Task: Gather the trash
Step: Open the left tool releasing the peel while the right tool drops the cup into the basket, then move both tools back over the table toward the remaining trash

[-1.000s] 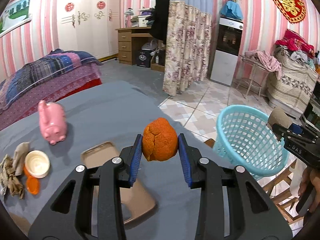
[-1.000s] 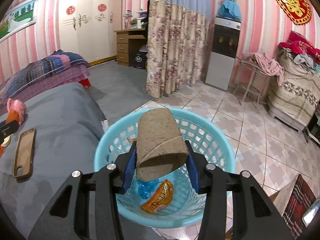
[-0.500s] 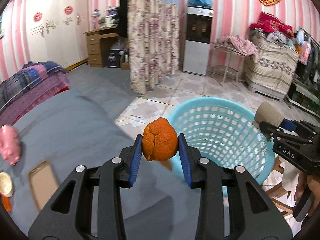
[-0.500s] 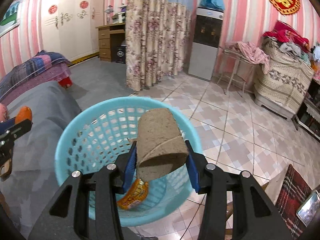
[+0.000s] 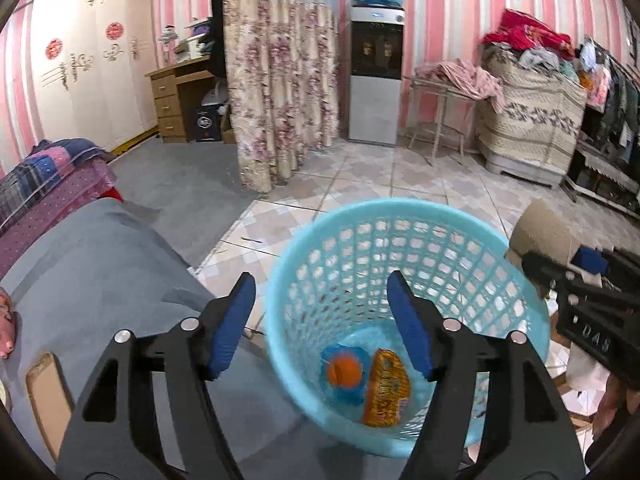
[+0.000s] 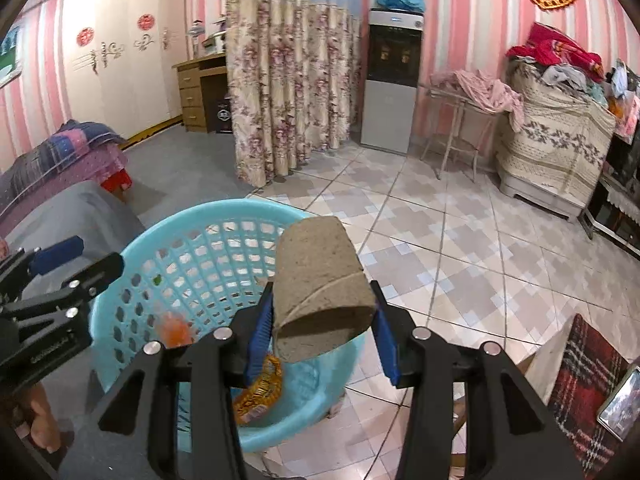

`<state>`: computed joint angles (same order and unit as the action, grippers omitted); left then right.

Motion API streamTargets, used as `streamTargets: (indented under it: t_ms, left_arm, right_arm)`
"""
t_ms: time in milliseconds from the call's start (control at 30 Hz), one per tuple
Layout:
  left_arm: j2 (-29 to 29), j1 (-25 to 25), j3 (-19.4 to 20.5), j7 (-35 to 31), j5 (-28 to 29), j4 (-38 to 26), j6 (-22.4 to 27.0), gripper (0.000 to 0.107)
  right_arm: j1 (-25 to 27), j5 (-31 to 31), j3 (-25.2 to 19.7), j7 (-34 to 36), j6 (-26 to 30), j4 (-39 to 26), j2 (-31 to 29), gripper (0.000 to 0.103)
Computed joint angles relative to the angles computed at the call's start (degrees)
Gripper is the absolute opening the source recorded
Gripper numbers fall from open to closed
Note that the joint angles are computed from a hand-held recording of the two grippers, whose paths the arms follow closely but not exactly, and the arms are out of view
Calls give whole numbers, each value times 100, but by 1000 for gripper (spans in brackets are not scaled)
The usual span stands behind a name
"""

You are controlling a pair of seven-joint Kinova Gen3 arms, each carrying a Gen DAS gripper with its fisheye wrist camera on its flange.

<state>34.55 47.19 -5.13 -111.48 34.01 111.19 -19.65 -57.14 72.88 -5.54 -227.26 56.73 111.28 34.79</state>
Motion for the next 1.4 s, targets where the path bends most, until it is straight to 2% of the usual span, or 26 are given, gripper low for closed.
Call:
streamTargets:
  t_ms: [67,100,200,300,400,500,533,567,733,833,967,1067,1267,1400]
  left_arm:
    - [-129,-175,103,118,-116,193,-212,70]
    - [-172,-155,66,94,-51,288,-360,76]
    - [-290,23,-135,-185,430,546,-769,84]
    - [-472,-198,-11,-256,637,774,-954,89]
    - [-639,-519,223,-163,601,1037,-1196,90]
    - [-722,-588,305,-387,849,1201,-1455,93]
    - [-730,-611,341,-459,921,1234,-1531,93]
    - [-749,-622,372,-544,1015,1280,-1609,93]
    - [-888,-857,642,-604,1135,1535,-1792,94]
    - [-958,-909,733,-573,1167,1700,-1928,95]
    - [-1086,-923,822,-551,1259,1959,-2146,97]
    - [-1231,-1014,887,-451,1243,2167,-2167,97]
    - [-1492,-1091,892,-586,1514,2533,-2219,97]
    - [-1745,-1326,939,-323,1415,2901,-2229,97]
  right_arm:
    - [-9,-40,-9,199,37,-164,84,45]
    - [-23,-70,-2,259,50,-223,105,45]
    - [-49,-101,54,398,22,-446,210,45]
    - [-117,-195,124,612,54,-710,342,46]
    - [-175,-274,211,836,27,-970,480,49]
    - [-217,-142,327,803,-184,-986,516,59]
    - [-243,-184,346,843,-146,-1030,537,69]
    - [-299,-214,379,873,-58,-1101,579,73]
    - [-413,-186,444,819,-10,-1138,577,77]
    - [-543,-157,481,746,172,-1159,593,90]
    - [-572,-41,440,734,217,-1184,569,90]
    - [-625,-9,403,910,310,-1314,620,94]
    - [-800,18,372,1286,371,-1611,716,94]
    - [-1001,104,371,1376,320,-1775,781,95]
